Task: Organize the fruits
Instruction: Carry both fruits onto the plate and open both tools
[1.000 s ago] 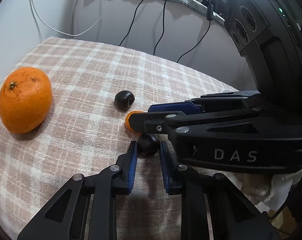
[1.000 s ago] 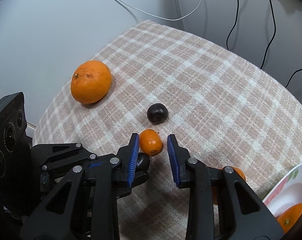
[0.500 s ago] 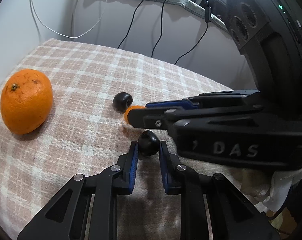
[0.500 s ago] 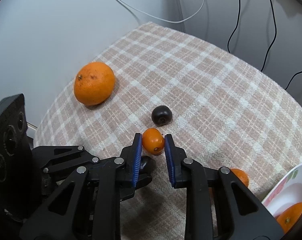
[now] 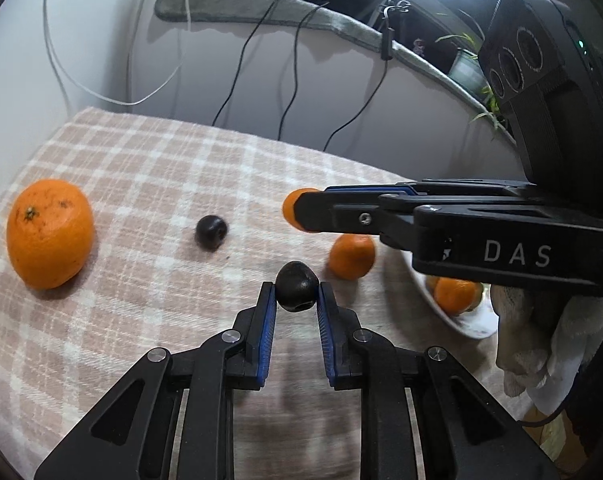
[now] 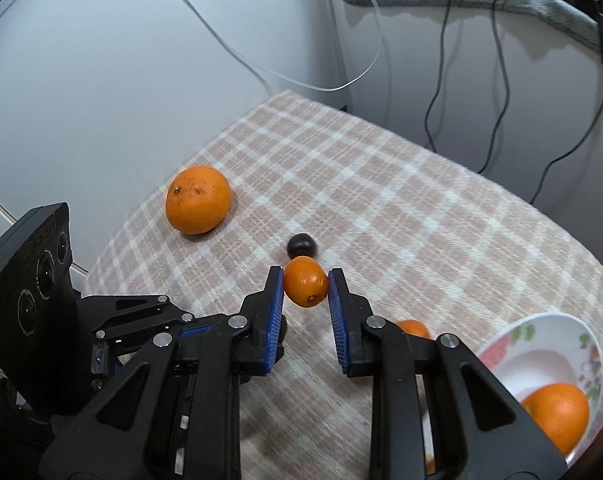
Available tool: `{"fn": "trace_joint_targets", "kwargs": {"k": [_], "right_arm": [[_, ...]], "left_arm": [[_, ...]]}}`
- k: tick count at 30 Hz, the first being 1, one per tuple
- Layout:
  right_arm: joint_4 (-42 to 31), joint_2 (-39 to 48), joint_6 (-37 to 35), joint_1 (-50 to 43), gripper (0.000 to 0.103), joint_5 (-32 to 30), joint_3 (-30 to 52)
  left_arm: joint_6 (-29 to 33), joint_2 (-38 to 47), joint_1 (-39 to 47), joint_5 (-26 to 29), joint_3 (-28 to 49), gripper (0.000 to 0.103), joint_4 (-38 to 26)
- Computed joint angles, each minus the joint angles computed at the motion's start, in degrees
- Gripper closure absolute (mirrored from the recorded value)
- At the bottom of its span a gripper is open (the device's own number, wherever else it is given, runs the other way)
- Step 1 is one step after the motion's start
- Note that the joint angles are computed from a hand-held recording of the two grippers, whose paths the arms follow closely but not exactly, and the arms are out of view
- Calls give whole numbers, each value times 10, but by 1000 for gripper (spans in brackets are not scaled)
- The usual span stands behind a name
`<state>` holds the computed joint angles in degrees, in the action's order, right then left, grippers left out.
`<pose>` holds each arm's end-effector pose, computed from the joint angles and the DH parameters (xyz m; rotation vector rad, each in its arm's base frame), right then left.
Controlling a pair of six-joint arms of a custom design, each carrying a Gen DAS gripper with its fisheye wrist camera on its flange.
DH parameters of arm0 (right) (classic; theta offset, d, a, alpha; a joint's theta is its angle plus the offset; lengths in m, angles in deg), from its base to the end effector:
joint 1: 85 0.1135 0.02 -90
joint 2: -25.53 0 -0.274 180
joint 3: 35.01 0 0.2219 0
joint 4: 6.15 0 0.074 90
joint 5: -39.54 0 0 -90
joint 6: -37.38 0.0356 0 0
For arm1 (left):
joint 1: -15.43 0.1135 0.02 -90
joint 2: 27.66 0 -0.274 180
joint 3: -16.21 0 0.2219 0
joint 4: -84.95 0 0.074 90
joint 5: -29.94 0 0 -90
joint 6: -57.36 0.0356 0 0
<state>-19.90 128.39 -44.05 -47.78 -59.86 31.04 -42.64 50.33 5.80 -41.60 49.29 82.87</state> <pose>0.2576 0.2030 0.1634 -0.6943 2.4192 0.5414 0.1890 -0.0435 0.1460 0.1460 2.4011 -0.5456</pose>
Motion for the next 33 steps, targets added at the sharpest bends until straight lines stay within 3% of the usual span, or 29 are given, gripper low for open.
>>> {"fn": "trace_joint_targets", "kwargs": {"k": [1,15,33], "right_arm": [[11,-7,-3,-10,80,-23,-11],[18,-146,-38,-151,79,-52,-135],[14,-205,-116,-375,79,-146,-219]], "left_arm": [[-5,-2,-10,-4,2,84,0],[-64,26,-157,-59,45,84,14],[-87,104,-242,-98,110,84,23]]}}
